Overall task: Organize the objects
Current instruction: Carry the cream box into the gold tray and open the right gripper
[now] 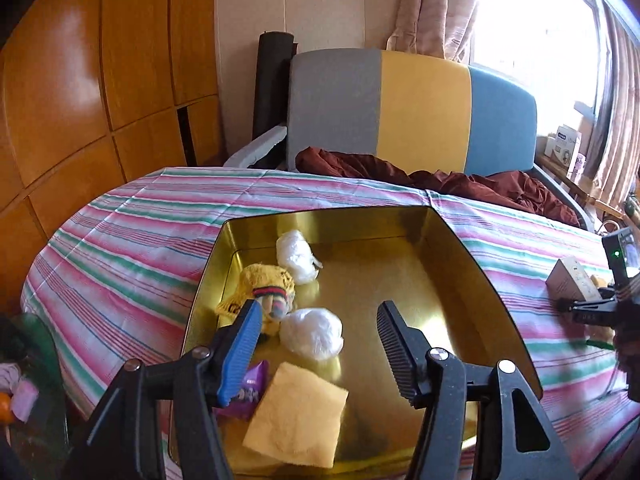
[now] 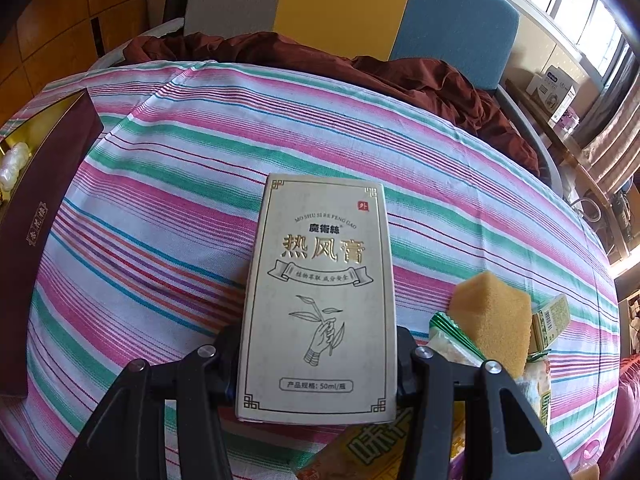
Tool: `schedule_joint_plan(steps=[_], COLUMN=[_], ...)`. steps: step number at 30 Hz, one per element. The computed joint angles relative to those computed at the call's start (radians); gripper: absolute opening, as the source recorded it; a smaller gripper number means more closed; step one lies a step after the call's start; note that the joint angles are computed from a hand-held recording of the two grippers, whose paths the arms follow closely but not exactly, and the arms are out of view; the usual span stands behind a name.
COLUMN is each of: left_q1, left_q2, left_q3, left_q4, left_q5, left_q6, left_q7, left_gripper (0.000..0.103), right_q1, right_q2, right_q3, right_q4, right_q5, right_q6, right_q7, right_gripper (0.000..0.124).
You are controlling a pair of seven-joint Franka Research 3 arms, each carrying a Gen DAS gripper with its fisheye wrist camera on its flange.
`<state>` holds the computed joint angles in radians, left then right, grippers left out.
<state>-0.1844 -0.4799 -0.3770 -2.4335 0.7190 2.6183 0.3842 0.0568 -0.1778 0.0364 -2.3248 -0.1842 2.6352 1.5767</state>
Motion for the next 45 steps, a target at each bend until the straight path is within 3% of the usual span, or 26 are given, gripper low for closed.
schedule_joint_plan(steps=[6,17,25,30,35,41,45], left_q1=[-0.037,-0.030,-0.023,-0.012,-0.003,-0.001,0.001], left_q2=[-0.048,-0.107,-0.144,-0.206,-0.249,-0.261,-0.265], left_q3=[0.023,0.043,0.055,0.074,0.091,0.099,0.096], left_q4=[-0.069,-0.129,-0.168,-0.211,-0.242,-0.262,-0.269], left_q5=[-0.061,-0.133,-0.169,-0.202,-0.235,-0.267,-0.279], left_q6=[-0.009,0.011,0.031,0.047,0.041,0.044,0.051], left_q7=[0.024,0.050,0.068,0.071,0.087,0.110,0.118], left_gripper=[0.062,0.064,0.066,0.073,0.073,0.073,0.075], right_q1=[-0.010,0.001,0.121,0.223,0.280,0.336,0.336], right_q2=[-0.001,-0.002,-0.047,0.009,0.121,0.276,0.325], right_q3=[0.011,0.028,0.048,0.061,0.098,0.099,0.114], right_q4=[-0.011,0.021,0.060,0.149,0.254,0.387,0.432], right_q5=[-0.053,-0.105,0.117,0.304,0.337,0.282,0.471], right_q6=[0.027,0.001,0.045,0.004,-0.055,-0.136,-0.178], right_q7=[0.041,0.154,0.029,-0.082,-0.064,0.086,-0.005], right_gripper=[0.052,0.052,0.052,0.052,0.052,0.052,0.054])
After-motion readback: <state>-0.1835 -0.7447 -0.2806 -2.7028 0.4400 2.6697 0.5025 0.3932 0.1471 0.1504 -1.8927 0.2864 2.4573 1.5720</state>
